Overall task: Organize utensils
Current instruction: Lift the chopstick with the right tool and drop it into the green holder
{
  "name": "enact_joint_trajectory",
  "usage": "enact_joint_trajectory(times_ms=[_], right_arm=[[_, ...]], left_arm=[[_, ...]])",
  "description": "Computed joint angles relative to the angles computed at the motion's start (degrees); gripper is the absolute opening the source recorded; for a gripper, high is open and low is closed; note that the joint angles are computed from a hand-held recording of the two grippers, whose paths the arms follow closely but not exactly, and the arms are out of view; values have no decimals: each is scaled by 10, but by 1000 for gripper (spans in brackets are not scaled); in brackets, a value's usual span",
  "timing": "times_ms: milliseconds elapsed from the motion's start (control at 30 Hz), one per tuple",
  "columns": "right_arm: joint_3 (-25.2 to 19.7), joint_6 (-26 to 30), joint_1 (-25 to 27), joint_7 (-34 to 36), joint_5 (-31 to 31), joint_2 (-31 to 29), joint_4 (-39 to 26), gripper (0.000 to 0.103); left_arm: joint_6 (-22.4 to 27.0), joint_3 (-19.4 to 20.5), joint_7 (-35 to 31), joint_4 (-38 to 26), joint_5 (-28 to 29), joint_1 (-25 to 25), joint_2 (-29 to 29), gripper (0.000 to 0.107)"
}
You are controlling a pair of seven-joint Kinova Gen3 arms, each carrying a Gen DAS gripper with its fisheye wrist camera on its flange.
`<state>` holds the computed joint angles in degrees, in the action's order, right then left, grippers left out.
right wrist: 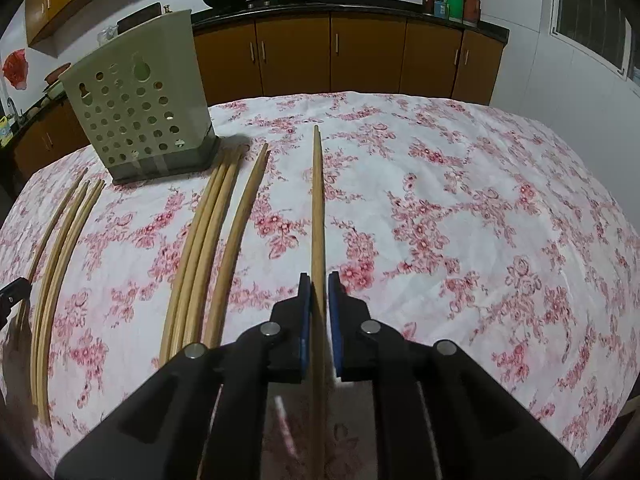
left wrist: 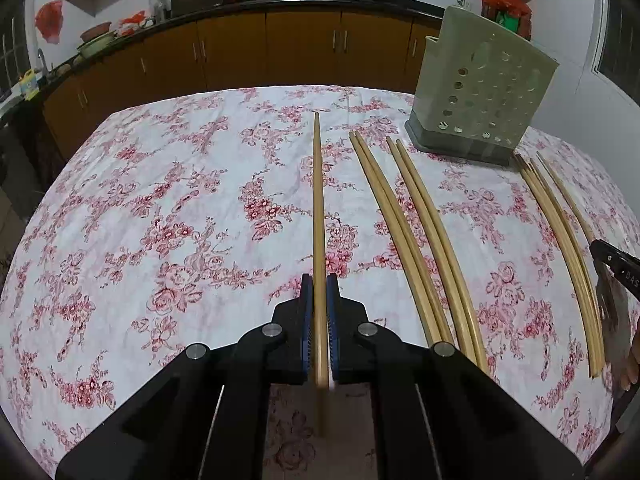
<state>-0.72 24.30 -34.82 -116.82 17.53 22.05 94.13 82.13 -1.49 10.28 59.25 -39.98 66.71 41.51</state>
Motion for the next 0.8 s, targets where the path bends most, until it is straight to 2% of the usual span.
enact_joint_trajectory(times_ms=[200,333,533,800], right_arm=[[0,-7,2,1,0,-5,10,8],[5,-53,8,-6,-1,-41,39,8],[24,-96,1,-31,22,-86,49,8],[52,-135,-16,-82,63,-116,52,8]], left_arm=[[4,0,-2,-5,1,1,2,8],[9,-5,11,-3,-6,8,-7,7],[50,-23,30,-12,-79,41,-23,7],[78,-26,67,-5,-167,61,-52,7]])
